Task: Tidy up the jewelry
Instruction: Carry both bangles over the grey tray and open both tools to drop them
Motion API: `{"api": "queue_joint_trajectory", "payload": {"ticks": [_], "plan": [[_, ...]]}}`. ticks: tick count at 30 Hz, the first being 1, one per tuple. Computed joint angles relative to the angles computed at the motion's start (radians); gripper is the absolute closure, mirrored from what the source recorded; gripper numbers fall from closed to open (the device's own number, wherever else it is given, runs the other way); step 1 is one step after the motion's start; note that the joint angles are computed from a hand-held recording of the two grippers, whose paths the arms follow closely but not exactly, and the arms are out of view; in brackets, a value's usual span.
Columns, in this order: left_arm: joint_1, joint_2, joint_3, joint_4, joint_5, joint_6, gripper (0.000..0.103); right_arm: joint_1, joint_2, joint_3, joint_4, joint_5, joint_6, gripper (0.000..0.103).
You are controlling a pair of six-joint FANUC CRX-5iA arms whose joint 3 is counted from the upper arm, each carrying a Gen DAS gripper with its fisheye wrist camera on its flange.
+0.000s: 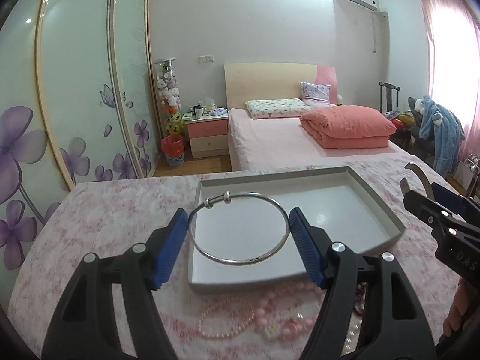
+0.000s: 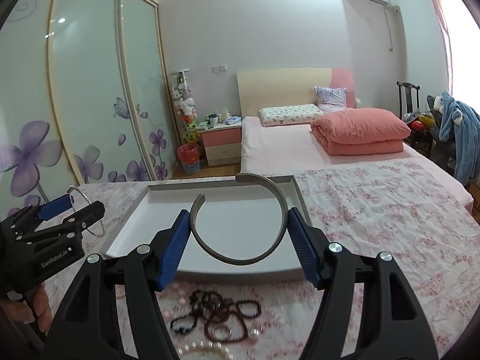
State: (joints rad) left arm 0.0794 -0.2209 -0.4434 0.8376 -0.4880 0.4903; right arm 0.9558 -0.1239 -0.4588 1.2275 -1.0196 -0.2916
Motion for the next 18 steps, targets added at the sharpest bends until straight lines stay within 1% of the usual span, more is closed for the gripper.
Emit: {"api": "queue_joint_trajectory", "payload": {"ticks": [3,8,12,14,18], "plan": [[-0.018,0.039,0.03,-0.024,0.026,0.029,0.035,-0.043,0.025,0.022,-0.021,0.043,0.005,0.037],[-0.036,0.109,0.085,-0.07,0.035,0.086,0.035,-0.096,0.08,0.068,-0.069,0.084,0.043,0.037],[-0.046,0.171,0.139,-0.154,0.032,0.17,0.035,-0.131,0.122,0.104,-0.141,0.121,0.084,0.037],[-0.047,0.192,0.155,-0.178,0.029,0.195,0.035,-0.144,0.139,0.122,-0.18,0.139,0.106,0.037],[-0.056,0.233,0.193,-0.234,0.009,0.244,0.035,-0.159,0.183,0.179,-0.285,0.139,0.194,0.037]]}}
